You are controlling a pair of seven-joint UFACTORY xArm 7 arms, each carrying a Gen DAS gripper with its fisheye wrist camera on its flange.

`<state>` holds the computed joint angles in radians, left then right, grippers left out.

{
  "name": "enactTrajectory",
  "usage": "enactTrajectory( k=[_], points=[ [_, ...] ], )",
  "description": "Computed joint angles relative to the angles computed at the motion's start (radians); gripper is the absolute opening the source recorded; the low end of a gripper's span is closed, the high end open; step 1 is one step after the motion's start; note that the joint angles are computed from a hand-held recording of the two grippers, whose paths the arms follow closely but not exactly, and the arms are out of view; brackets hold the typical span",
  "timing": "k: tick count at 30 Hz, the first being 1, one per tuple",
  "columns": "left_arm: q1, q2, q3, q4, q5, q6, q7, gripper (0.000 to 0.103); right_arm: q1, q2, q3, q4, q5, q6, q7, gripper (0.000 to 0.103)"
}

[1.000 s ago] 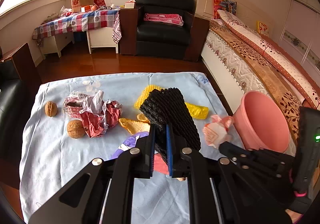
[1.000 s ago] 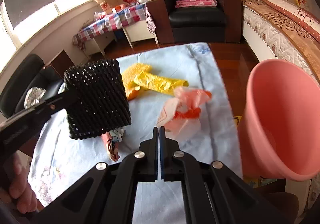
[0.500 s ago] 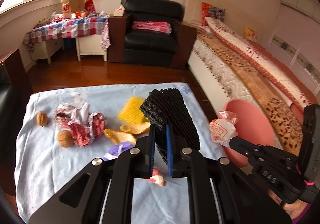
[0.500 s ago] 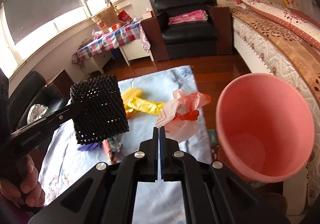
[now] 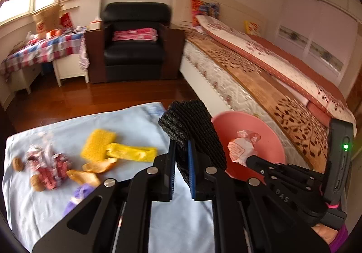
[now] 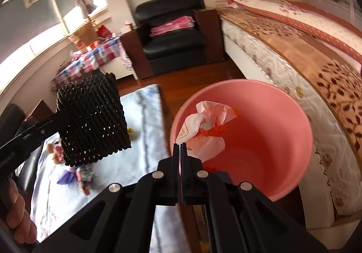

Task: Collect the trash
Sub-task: 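Carry both items over the pink bucket and open both tools to drop them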

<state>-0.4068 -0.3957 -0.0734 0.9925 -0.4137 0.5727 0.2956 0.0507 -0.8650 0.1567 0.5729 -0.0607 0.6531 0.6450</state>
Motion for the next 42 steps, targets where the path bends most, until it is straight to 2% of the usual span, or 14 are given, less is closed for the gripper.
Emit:
enactTrajectory(
  k=[6,9,16,21,24,25,26,27,31,33,35,42],
  points=[
    [-0.034,0.075,-0.047,0.04,0.014,-0.015,0.003,0.009,-0.041,-0.023,-0.035,-0.04,-0.006,0.022,-0.001,0.001],
    [-0.037,0.116,-0.081,0.059,0.055,-0.03,-0.02,0.009,-0.058,-0.025,-0.046,-0.055,-0.006,0.029,0.0,0.001],
    [-0.045,0.182,-0.113,0.09,0.111,-0.039,-0.062,0.009,-0.082,-0.046,-0.064,-0.091,-0.002,0.035,-0.006,0.002],
    [-0.062,0.205,-0.106,0.104,0.08,-0.029,-0.037,0.011,-0.098,-0.055,-0.071,-0.104,-0.002,0.033,-0.01,0.002],
    [-0.063,0.219,-0.102,0.122,0.054,0.004,-0.03,0.023,-0.107,-0.058,-0.07,-0.109,-0.003,0.03,-0.008,0.002],
    [-0.063,0.224,-0.099,0.131,0.038,0.022,-0.026,0.034,-0.107,-0.059,-0.072,-0.11,-0.001,0.029,-0.008,0.002],
    [-0.064,0.228,-0.092,0.138,0.007,0.041,-0.015,0.042,-0.109,-0.062,-0.07,-0.111,-0.001,0.032,-0.005,0.002],
    [-0.062,0.228,-0.091,0.14,-0.01,0.045,-0.012,0.043,-0.11,-0.062,-0.069,-0.111,-0.001,0.033,-0.004,0.002],
    [-0.051,0.214,-0.091,0.135,-0.031,0.04,-0.003,0.046,-0.113,-0.068,-0.066,-0.111,-0.004,0.034,-0.003,0.011],
    [-0.047,0.199,-0.087,0.128,-0.038,0.038,0.002,0.046,-0.114,-0.074,-0.061,-0.108,-0.007,0.038,-0.001,0.019],
    [-0.043,0.183,-0.083,0.121,-0.04,0.035,0.004,0.046,-0.12,-0.086,-0.05,-0.107,-0.014,0.036,0.009,0.034],
    [-0.028,0.105,-0.061,0.073,-0.034,0.019,0.002,0.046,-0.104,-0.102,-0.025,-0.083,-0.024,0.037,0.023,0.037]
  ],
)
